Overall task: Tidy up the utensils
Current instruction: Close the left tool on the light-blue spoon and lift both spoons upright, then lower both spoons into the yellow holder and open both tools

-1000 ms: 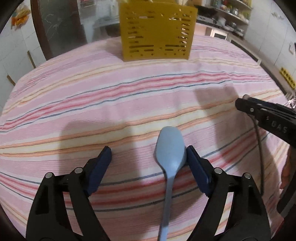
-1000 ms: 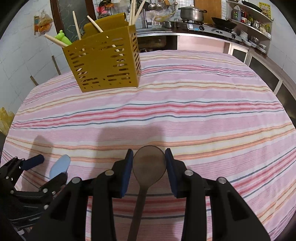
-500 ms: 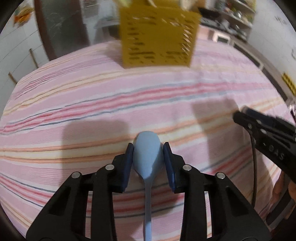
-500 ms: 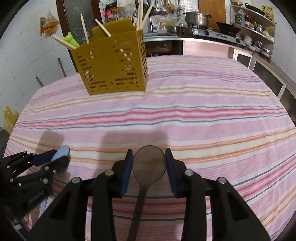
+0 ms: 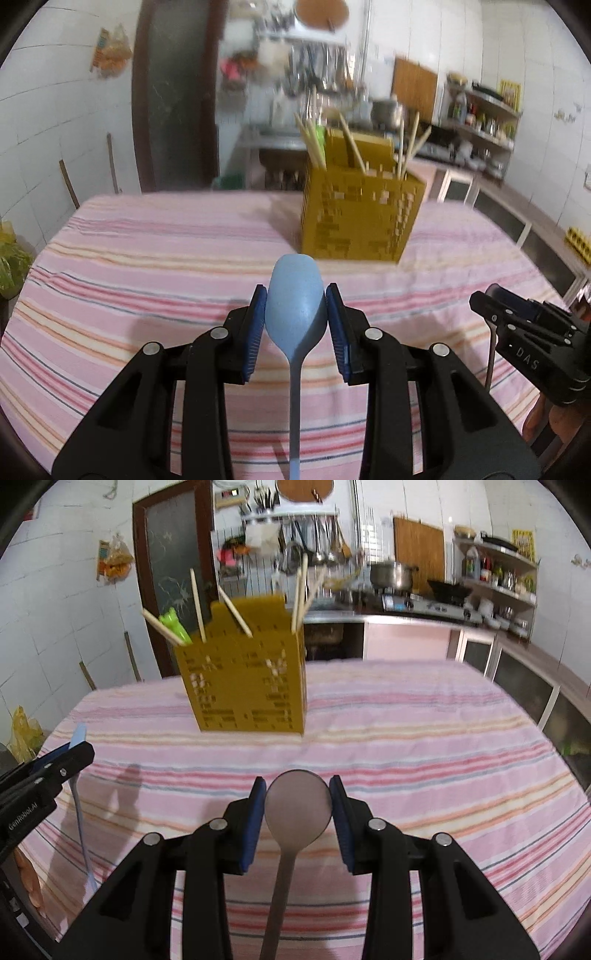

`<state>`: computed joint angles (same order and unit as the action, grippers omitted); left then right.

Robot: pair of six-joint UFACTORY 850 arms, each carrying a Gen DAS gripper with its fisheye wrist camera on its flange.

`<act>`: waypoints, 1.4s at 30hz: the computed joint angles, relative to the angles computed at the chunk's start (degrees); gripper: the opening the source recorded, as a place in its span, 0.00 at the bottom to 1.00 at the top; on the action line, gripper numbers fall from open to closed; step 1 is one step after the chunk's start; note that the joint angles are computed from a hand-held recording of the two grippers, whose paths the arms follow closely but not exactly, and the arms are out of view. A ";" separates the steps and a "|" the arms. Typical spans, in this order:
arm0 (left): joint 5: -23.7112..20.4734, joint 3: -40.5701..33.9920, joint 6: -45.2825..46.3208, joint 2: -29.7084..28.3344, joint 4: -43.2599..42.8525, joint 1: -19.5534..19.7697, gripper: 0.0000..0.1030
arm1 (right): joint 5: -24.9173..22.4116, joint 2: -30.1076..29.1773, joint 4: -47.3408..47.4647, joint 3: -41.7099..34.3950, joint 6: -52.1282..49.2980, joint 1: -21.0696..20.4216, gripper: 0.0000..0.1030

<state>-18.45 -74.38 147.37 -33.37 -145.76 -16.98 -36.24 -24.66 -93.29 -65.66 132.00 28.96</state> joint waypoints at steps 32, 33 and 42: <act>-10.83 2.21 13.55 3.38 -15.67 0.00 0.31 | -8.41 1.68 -10.80 -1.37 3.18 -0.30 0.34; -10.93 1.49 12.73 3.22 -14.84 0.04 0.31 | -8.50 1.74 -10.97 -1.73 2.84 -0.58 0.34; -11.20 -9.89 3.69 0.02 -7.85 -0.56 0.31 | -9.46 1.46 -13.67 -8.38 -0.46 -4.09 0.34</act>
<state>-29.65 -84.27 151.06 -33.35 -153.61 -17.54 -45.70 -23.21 -106.96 -74.04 131.53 24.86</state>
